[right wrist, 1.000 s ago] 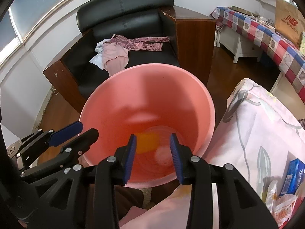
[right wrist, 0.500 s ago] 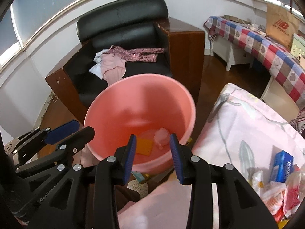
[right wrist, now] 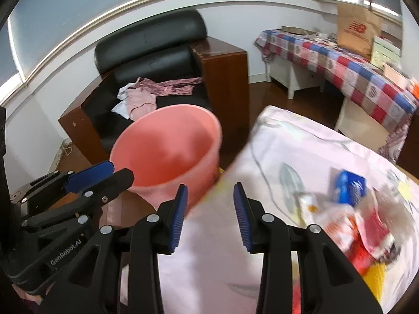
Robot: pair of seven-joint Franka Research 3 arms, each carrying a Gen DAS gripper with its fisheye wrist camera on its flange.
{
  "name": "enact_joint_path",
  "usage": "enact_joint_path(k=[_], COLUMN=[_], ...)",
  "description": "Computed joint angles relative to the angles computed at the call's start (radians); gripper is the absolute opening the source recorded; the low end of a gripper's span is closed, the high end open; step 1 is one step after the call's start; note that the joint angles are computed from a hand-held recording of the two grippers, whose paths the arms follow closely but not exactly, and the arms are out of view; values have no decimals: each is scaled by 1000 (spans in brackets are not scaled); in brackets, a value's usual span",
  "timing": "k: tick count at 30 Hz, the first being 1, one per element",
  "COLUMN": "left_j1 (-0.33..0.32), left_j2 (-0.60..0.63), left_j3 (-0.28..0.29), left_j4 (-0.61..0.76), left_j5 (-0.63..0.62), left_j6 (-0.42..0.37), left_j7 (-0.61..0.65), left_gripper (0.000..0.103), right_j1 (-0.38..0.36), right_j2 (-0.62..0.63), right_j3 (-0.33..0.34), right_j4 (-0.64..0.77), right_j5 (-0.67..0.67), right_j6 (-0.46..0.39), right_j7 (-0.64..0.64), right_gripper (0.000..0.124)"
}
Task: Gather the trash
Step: 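Move both grippers back to the trash pile on the table, then grasp the pink-white paper packet with the left gripper while the right grasps clear plastic wrap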
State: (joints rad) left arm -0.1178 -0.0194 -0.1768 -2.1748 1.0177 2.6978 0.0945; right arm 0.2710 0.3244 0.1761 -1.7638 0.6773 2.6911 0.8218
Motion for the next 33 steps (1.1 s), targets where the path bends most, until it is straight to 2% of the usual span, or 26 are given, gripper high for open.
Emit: enact_joint_path(k=[5, 14, 24, 27, 30, 33], left_j1=[-27, -97, -146, -157, -149, -161], left_j2=[41, 140, 201, 220, 240, 256], left_j3=[-13, -3, 22, 19, -1, -6], left_j4=[41, 128, 157, 164, 160, 163], left_j5=[-4, -34, -70, -114, -226, -298], left_j6=[16, 55, 153, 170, 227, 248], left_j7=[21, 73, 147, 201, 309, 397], left_gripper=[32, 32, 32, 32, 32, 32], right_j1=[-23, -62, -125, -139, -149, -157], right_j2=[-54, -112, -159, -166, -170, -169], right_j3=[-22, -67, -99, -107, -114, -118], right_j4=[-82, -186, -274, -292, -307, -317], right_j5=[21, 27, 83, 96, 101, 111], right_j6=[24, 63, 117, 128, 126, 128], right_j7=[9, 27, -14, -22, -24, -29], right_gripper=[37, 37, 37, 37, 37, 37])
